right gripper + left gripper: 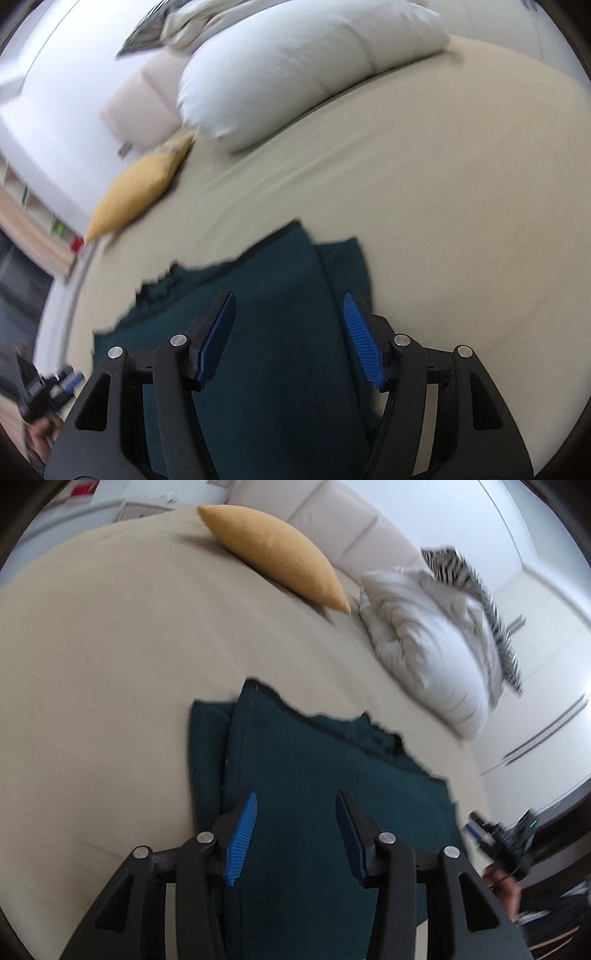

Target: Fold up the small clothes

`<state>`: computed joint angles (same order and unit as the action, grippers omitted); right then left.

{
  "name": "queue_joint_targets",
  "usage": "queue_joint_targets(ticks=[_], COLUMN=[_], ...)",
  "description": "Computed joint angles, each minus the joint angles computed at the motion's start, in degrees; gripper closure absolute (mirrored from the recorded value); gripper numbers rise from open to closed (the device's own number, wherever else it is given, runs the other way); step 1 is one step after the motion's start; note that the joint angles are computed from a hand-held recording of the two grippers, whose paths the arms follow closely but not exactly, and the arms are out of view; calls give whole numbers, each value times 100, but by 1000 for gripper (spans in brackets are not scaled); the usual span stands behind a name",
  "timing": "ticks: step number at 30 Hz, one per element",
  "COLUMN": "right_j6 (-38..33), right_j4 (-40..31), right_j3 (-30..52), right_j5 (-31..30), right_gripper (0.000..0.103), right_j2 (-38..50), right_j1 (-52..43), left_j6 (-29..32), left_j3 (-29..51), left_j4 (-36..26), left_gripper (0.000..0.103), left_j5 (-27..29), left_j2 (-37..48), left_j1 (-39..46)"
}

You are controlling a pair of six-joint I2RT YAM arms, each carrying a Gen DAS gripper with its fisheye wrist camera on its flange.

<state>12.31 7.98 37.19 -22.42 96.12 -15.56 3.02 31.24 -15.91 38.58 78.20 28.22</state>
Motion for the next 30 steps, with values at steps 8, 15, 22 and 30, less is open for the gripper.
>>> queue_joint_targets(ticks=[8,15,22,30], right_j6=[-367,-617,-870,-1092], right_j4=[345,24,230,-352], right_j3=[-209,-750,-1560,-1930], right_j5=[644,438,582,656], right_gripper=[75,62,82,98], right_j2=[561,-34,-788,-1740], right_j1=[45,-139,-131,-338], left_j6=[423,547,813,1063], left_j3=[-475,-1132,-1437,-1431], left_j4=[209,-355,-219,-299], left_gripper=[69,53,73,95], left_j5=[-200,-398,-754,-922], left_j2=[-118,-1731,-1640,-1655], left_j1=[236,339,290,345])
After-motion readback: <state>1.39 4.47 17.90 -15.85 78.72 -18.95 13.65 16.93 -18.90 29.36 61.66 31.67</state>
